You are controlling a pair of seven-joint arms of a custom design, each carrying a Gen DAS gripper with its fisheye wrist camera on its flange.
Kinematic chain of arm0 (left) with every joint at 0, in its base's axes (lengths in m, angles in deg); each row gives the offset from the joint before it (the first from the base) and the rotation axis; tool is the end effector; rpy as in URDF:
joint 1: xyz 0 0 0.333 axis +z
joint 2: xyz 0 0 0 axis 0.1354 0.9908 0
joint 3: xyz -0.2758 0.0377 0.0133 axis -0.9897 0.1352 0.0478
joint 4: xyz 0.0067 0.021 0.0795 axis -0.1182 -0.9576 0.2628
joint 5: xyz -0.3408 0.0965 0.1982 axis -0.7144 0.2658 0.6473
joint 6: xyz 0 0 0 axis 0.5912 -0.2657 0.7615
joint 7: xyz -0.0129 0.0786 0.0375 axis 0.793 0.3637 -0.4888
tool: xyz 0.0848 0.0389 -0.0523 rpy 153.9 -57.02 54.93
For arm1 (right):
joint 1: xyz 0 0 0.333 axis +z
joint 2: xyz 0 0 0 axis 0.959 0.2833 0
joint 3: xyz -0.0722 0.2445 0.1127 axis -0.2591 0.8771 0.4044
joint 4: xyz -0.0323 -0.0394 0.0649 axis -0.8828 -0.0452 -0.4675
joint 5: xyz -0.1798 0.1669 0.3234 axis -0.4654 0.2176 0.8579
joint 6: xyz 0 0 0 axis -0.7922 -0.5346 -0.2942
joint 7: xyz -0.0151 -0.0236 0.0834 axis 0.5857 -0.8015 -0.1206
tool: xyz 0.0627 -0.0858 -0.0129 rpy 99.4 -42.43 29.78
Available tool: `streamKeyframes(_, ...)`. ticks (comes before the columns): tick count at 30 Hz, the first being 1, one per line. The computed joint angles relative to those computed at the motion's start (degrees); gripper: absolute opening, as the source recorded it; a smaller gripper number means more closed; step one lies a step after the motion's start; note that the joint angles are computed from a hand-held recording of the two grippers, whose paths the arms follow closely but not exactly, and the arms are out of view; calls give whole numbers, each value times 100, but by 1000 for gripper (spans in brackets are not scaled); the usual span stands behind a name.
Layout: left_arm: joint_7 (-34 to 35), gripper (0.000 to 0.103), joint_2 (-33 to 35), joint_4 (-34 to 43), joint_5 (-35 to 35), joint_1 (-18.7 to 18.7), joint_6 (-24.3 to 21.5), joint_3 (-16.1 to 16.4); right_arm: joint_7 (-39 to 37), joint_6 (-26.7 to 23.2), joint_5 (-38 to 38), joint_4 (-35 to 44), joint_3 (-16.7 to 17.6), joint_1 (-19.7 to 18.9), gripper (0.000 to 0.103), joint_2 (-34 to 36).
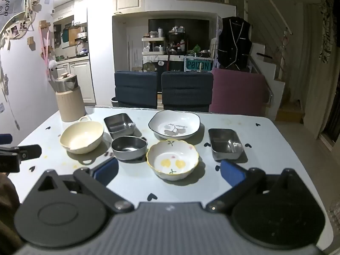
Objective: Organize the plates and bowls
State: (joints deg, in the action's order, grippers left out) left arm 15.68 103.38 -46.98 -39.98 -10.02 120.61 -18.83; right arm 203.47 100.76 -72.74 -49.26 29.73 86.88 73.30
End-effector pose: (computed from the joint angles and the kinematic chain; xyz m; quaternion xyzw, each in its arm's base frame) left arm 0.6460 -0.2678 0.5831 -0.5502 0.6748 -0.3757 0.3173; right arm 0.6365 0.1672 0.5682 -0.5884 0.6422 -0.3641 0.3299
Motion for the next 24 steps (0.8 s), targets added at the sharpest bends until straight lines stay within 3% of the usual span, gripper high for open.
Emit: streamKeyframes(24,-122,103,154,145,116,-125,5,63,-179,-51,207,47,13,6,103,39)
